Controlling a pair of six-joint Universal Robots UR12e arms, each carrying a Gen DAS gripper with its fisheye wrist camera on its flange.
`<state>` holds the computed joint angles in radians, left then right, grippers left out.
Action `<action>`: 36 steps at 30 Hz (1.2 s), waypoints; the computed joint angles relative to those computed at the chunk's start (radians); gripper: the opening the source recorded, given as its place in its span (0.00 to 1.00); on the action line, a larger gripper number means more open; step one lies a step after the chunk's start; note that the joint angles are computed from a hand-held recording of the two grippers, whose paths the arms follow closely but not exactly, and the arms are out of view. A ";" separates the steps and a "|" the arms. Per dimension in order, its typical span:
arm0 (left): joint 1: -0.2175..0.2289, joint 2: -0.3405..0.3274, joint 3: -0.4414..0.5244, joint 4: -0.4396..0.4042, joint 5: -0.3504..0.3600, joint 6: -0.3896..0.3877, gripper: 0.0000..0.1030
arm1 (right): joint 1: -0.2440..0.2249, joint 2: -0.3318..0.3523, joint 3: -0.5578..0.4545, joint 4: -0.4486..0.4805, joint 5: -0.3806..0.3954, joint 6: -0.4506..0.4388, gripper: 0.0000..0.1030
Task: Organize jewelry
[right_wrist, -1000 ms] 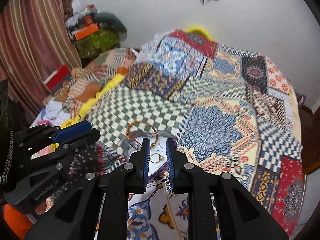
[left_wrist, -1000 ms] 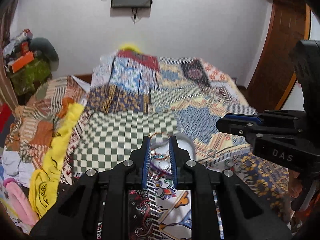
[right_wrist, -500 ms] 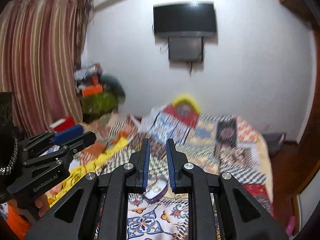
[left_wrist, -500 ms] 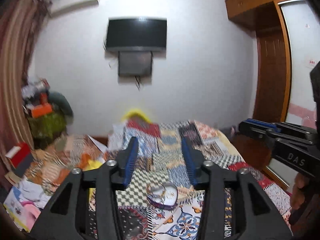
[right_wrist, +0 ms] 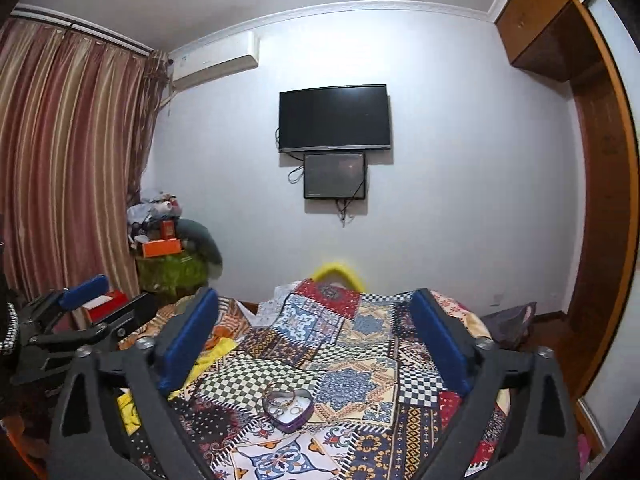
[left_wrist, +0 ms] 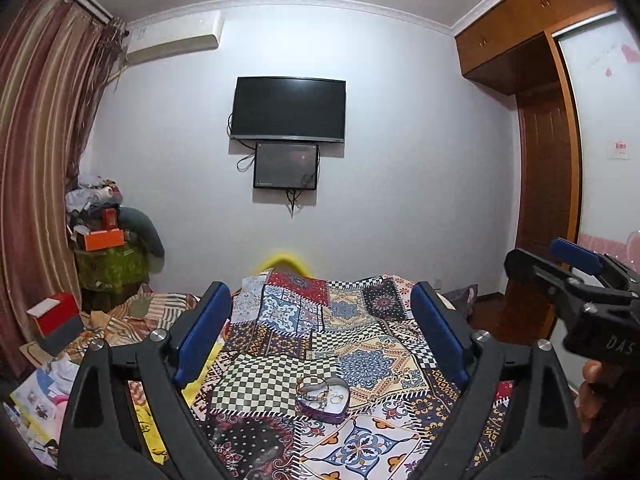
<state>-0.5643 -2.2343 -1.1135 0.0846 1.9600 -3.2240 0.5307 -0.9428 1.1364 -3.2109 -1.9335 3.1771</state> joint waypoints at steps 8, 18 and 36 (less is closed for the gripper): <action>-0.010 0.006 -0.017 0.017 0.021 0.023 0.90 | 0.007 -0.008 0.012 0.004 -0.014 0.001 0.97; -0.007 0.013 -0.027 0.006 0.017 0.008 0.90 | 0.003 -0.037 0.066 -0.007 0.003 0.023 0.97; -0.002 0.013 -0.027 -0.020 0.005 -0.015 0.90 | 0.003 -0.050 0.086 0.016 0.011 0.031 0.97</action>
